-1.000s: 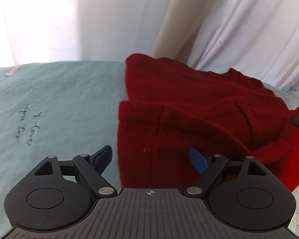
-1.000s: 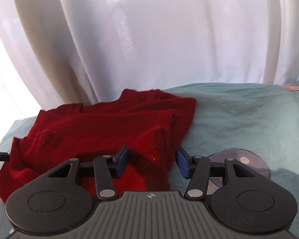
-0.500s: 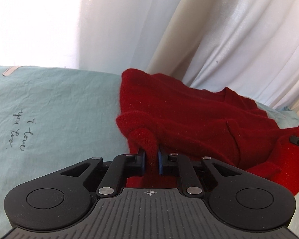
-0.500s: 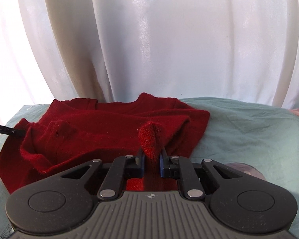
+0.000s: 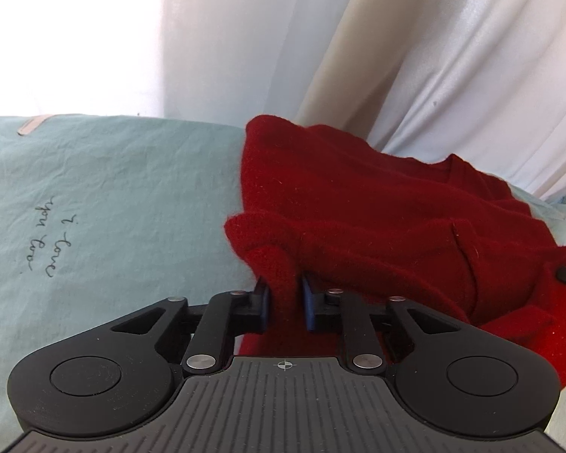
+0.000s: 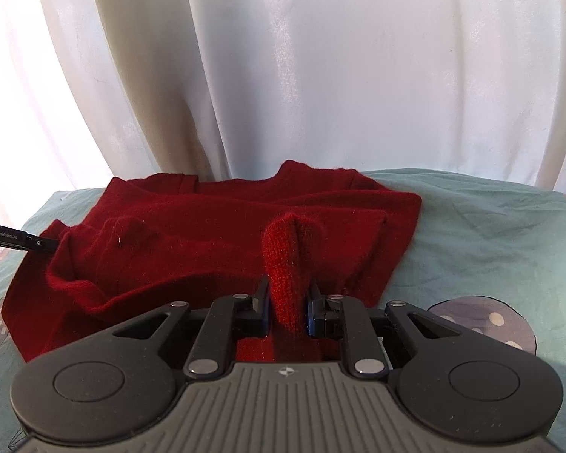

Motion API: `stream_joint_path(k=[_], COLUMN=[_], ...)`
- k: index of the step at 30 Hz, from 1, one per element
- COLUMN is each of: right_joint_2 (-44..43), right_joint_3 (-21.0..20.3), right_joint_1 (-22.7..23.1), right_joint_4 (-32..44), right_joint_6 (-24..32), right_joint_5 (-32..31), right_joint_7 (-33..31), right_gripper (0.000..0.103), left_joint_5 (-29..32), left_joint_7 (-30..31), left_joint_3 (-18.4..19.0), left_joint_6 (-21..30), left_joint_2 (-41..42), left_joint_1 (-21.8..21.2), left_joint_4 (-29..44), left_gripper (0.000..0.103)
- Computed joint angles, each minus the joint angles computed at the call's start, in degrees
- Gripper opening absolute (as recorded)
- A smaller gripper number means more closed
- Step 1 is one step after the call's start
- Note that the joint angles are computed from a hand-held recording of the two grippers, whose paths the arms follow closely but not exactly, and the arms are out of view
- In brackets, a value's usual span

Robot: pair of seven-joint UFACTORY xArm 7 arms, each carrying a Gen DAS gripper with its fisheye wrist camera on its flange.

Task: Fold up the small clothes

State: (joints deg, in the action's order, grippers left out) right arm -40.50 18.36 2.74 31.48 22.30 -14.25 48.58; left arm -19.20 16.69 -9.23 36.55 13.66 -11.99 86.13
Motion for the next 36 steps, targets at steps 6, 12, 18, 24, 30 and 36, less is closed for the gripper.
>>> stream_joint_path(k=[6,12,18,24,30,36], right_joint_2=[-1.1,-4.3,-5.5,-5.5,-5.4,-5.9], right_joint_3=[2.7,3.8,4.6,4.7,5.2,5.7], right_joint_1=[-1.3,-1.7,-1.9,-2.3,-2.5,-4.1], right_joint_4=[2.0,3.1,4.7,5.6,6.0,6.4], right_joint_6=[1.3,1.4,1.1,-0.3,-2.1,-2.7], right_joint_5=[-2.8,-3.9,-4.3,-4.1,-3.8,-3.8], right_joint_7=[1.0,2.0,1.1,-0.1,-1.1,-1.4], right_gripper=[0.009,0.009,0.009,0.009,0.009,0.009], left_joint_5=[5.2,6.7,7.0,7.0,6.8,4.7], left_joint_7=[-3.7,-4.4,-4.4,-5.0,-4.6,-2.1], left_joint_3=[1.2,1.1,1.2,1.7,1.9,1.8], left_joint_6=[-0.5,-2.6,-4.6,-5.7,-8.0,-9.6], left_joint_2=[-2.8,-6.3,-9.0,-10.2,-12.7,-12.9], left_joint_1=[-1.3,-1.8,-2.1,-1.9,-1.8,-2.4], left_joint_4=[-1.6,-4.1,-5.6,-5.8,-8.9,-7.8], left_gripper=[0.012,0.012,0.012,0.012,0.012,0.012])
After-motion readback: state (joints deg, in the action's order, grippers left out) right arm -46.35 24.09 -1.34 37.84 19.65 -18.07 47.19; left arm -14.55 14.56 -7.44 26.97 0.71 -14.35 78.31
